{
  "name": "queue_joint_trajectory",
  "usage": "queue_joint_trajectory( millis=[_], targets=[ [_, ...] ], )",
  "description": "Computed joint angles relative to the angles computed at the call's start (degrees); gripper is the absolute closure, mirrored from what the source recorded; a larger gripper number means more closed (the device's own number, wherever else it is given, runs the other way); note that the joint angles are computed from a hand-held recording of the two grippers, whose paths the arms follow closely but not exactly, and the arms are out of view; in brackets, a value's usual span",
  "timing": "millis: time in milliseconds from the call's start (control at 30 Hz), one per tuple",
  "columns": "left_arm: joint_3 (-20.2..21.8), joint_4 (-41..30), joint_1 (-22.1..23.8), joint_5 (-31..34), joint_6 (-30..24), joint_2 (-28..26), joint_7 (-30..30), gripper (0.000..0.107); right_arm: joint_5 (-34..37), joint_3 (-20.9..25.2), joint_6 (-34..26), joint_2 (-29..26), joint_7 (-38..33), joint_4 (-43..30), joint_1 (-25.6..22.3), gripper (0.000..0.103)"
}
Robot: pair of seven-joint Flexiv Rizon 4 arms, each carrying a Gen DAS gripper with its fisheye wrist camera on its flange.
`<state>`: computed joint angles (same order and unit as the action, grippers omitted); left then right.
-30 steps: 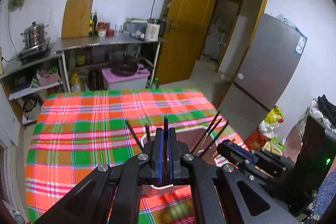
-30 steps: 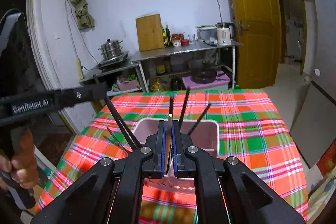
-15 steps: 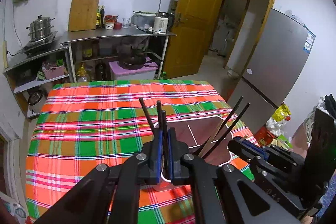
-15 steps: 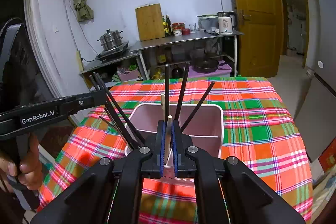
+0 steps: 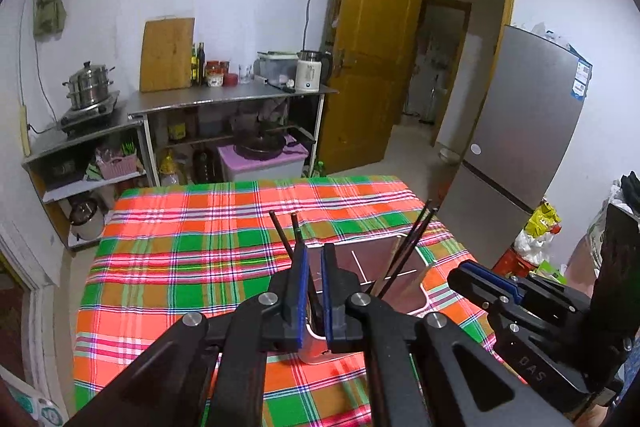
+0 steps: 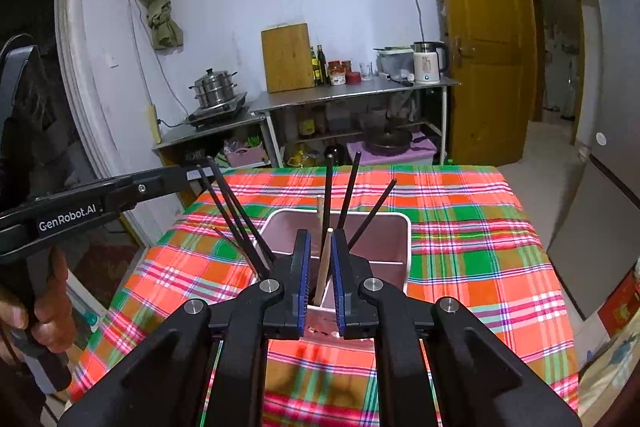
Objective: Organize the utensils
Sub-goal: 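Lower both tools into the basket and open them to release the chopsticks, then raise both open tools out of the basket and pull them back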
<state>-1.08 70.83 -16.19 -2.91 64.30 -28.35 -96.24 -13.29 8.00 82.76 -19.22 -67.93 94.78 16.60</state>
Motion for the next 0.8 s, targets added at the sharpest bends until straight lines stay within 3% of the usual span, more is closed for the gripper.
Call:
queue_joint_trajectory(
  millis=[467, 667, 800],
  targets=[
    [1.4, 12.1, -2.6, 4.8, 7.6, 8.7, -4.9, 0.101, -10.5, -6.5, 7.5, 7.2, 9.3, 10.9, 3.9, 0.088],
    [1.9, 18.3, -3.6, 7.8, 10.8, 11.8, -8.0, 0.101, -20.1, -11.7, 11.9, 10.2, 18.4, 17.6, 6.6, 0.083],
    [2.3, 22.8, -4.3, 10.1, 12.9, 13.4, -10.4, 0.101, -31.3, -18.4, 15.0, 12.3, 28.4, 22.0, 9.9, 0.083]
  ],
)
